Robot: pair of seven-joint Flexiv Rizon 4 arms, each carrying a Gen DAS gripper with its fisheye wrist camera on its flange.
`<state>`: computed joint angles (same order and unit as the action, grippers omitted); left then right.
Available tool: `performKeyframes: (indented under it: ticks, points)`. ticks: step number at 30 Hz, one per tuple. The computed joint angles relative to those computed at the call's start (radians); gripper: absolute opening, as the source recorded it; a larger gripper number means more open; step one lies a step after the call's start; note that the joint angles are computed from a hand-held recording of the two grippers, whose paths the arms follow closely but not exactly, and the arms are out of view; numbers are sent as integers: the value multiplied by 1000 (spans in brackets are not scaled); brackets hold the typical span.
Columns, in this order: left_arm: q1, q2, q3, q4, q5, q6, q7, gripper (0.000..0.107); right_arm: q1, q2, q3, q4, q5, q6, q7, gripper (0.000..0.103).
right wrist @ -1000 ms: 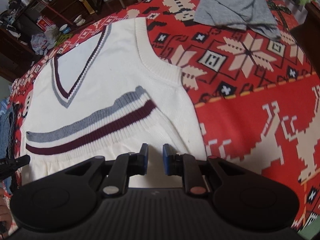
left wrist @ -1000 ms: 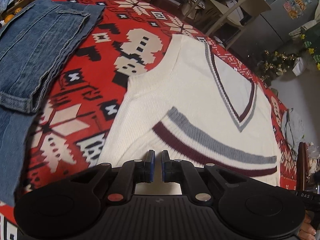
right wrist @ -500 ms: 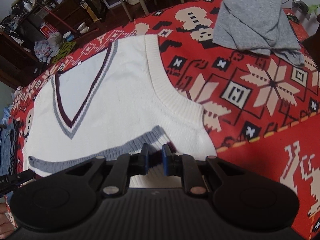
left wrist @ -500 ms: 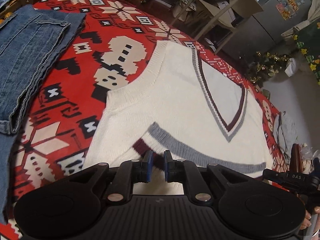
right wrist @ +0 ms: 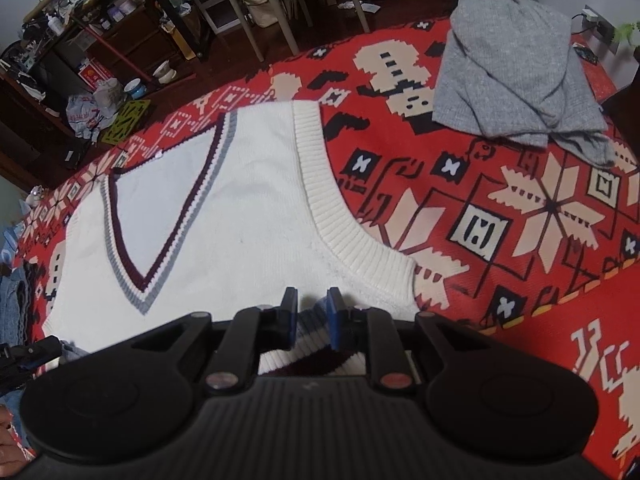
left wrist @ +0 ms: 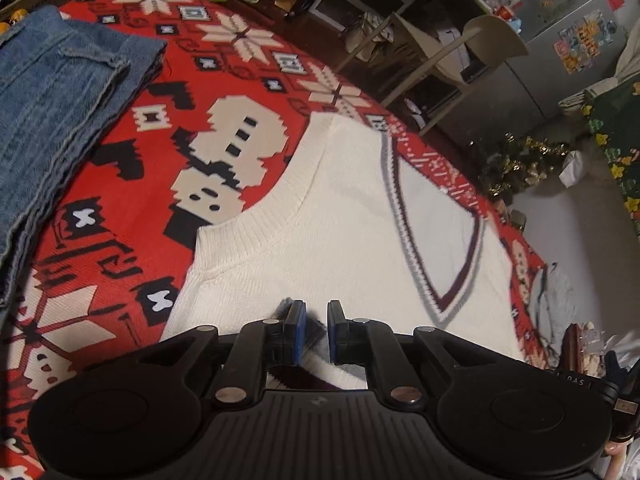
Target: Fold clothes
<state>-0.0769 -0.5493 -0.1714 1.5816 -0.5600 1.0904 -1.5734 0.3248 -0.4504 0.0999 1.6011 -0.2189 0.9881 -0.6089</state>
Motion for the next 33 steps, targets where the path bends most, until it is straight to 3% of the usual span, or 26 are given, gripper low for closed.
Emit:
performKeyframes:
  ticks: [6,13,23,26,29,33]
  points:
    - [6,37,-40,33,-46,19,86,9,6,39,23,7,7,-21,-23,18]
    - [-48,-26,45,-43,91,-65,-1,9,32,-17,31,-57,17,-119,-86,15]
    - [-51,-53,41,-61,135,8,-9,6,69,-43,-38,-7,-117,28,-34,14]
    - [-34,-36,13,-43,111,24,9,6,49,-25,-17,-3,-92,33,-47,15]
    - [-6,-1,-32,-6,53,49,59,6,32,0,2,4,-64,36,-69,6]
    - [3,14,-49,4,2,-3,107,6,16,4,38,-16,-2,-1,-115,0]
